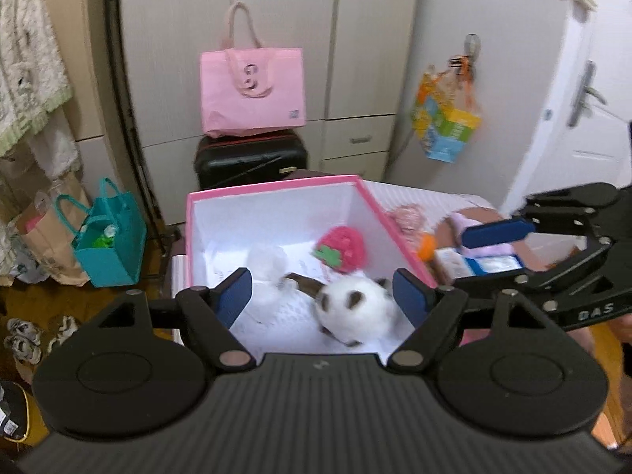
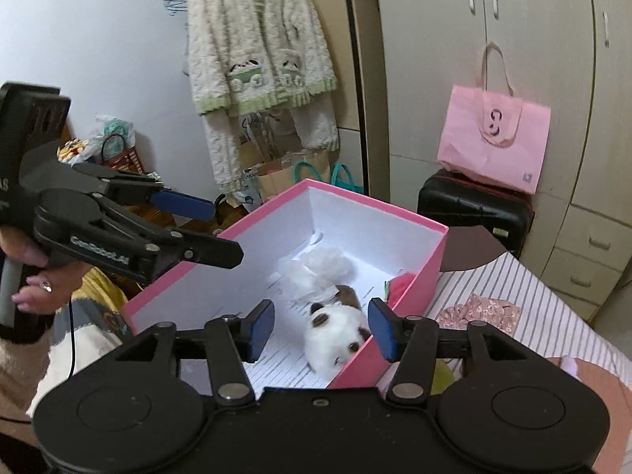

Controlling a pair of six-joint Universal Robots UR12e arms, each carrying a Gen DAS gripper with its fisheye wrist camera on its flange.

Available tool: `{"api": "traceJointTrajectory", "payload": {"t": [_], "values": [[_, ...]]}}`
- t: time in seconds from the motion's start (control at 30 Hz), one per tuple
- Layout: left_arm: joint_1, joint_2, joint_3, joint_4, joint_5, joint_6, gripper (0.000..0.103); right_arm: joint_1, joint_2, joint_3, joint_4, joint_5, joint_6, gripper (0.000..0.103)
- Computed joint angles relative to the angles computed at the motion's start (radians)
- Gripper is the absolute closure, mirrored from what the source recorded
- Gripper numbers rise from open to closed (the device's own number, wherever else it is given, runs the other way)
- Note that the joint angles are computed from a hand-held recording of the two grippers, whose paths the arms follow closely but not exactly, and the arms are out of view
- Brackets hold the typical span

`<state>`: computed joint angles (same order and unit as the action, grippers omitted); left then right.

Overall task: Organize soft objects
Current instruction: 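Withdraw both tools from the box and move the left tool toward the blue wipe pack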

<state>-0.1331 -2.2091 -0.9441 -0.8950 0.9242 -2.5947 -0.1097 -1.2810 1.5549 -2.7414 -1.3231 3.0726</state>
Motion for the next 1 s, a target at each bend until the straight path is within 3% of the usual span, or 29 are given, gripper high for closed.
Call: {"api": "traceJointTrajectory", "payload": {"t": [0.23,0.63,1.0], "values": [[0.018,0.122,-0.172,0.070,-0.048,0.103,0.025,0.016,-0.075,0.073,-0.016,-0.014,-0.039,0.035],[0.018,0.245,-0.329,-0.036,-0.057,0.277,0.023,0.032,-0.201,0.207,0.004,-0.068,-0.060,0.028],[-0.028,0.251,-0.331,-0.224,-0.065,0.397,0.023,0.015,-0.295,0.350,-0.013,-0.131,-0.016,0.025]]}}
